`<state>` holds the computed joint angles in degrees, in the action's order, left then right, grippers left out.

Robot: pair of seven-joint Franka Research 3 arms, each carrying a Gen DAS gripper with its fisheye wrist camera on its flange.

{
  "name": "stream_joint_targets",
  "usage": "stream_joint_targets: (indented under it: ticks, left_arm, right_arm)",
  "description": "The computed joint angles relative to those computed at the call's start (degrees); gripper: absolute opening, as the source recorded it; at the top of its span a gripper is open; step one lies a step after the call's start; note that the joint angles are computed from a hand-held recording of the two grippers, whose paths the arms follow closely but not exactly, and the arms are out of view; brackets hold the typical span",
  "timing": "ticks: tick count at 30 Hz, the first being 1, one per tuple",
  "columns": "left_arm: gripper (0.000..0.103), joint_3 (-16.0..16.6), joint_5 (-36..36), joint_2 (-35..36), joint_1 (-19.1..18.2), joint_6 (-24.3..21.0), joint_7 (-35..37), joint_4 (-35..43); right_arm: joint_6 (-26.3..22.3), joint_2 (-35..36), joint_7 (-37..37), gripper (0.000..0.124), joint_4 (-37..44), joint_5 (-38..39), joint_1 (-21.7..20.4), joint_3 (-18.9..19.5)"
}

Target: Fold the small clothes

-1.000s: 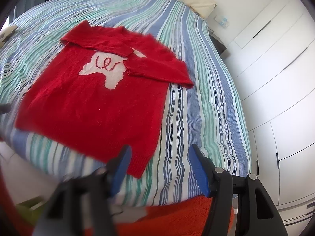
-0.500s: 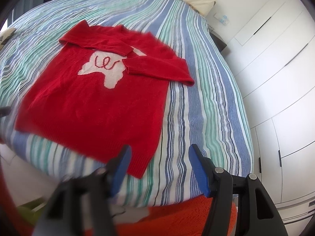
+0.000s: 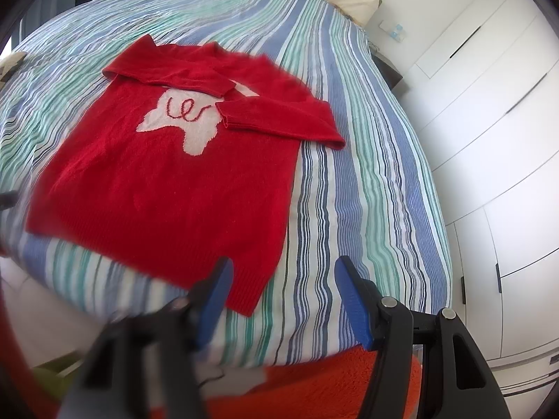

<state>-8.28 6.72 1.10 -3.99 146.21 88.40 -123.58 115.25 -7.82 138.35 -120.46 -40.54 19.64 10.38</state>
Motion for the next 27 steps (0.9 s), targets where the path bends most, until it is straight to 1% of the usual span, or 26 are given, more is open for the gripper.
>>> stream_joint_targets:
  ticks: [5,7,8,9,10,11,12,14,15,16,18,20,23,26,27]
  left_arm:
    - [0.087,0.0,0.1,0.0,0.0,0.0,-0.1,0.0]
    - [0.087,0.0,0.5,0.0,0.0,-0.2,-0.3,0.0]
    - [0.087,0.0,0.6,0.1,0.0,-0.3,-0.3,0.1]
    - [0.087,0.0,0.6,0.2,0.1,-0.3,-0.3,0.2]
    - [0.087,0.0,0.8,0.3,0.1,-0.3,-0.4,0.2]
    - [0.087,0.0,1.2,0.3,0.1,-0.2,-0.7,0.2]
    - [0.087,0.1,1.7,0.4,0.1,-0.2,-1.1,0.2]
    - [0.087,0.1,2.3,0.7,0.1,-0.4,-2.0,0.5]
    - [0.087,0.0,2.4,0.9,0.1,-0.7,-2.4,0.7]
    - [0.087,0.0,2.5,1.0,0.1,-0.9,-2.6,0.8]
    - [0.087,0.0,3.1,1.2,0.1,-1.1,-3.0,1.0]
    - [0.087,-0.1,4.0,1.5,0.0,-1.4,-3.3,1.3]
    - [0.087,-0.1,4.9,1.8,-0.1,-2.0,-3.8,1.6]
    - [0.087,0.0,6.0,2.0,0.0,-2.6,-4.8,1.9]
    - [0.087,0.1,6.4,2.0,0.0,-2.8,-5.2,2.0]
  right_arm:
    - [0.0,0.0,0.1,0.06,0.0,0.0,0.0,0.0]
    - [0.8,-0.2,-0.1,0.06,-0.5,0.0,-0.1,-0.2]
    - [2.4,-0.4,-1.1,0.061,-1.1,0.4,-0.2,-0.6]
    - [5.6,-1.0,-3.2,0.063,-2.4,1.7,-0.5,-1.5]
    - [9.7,-1.5,-6.2,0.064,-3.8,4.1,-1.2,-2.9]
    - [12.0,-1.3,-8.9,0.064,-4.2,6.3,-2.3,-4.0]
    - [12.2,-0.4,-10.0,0.064,-3.5,5.9,-3.6,-4.4]
    - [12.4,2.1,-10.0,0.064,-1.0,1.6,-5.9,-4.8]
    - [13.8,3.6,-11.4,0.065,0.6,1.6,-6.7,-5.5]
    - [15.7,5.3,-13.3,0.065,2.5,3.2,-7.2,-6.4]
    - [21.8,9.4,-19.4,0.066,6.3,10.1,-7.9,-7.7]
    - [26.1,15.0,-25.6,0.066,11.3,15.0,-7.7,-8.2]
    - [28.2,25.2,-34.8,0.066,20.8,21.6,-6.9,-8.2]
    - [29.5,34.7,-37.3,0.065,29.0,20.8,-4.5,-10.5]
    - [29.0,37.5,-37.8,0.061,31.6,22.1,-4.3,-11.0]
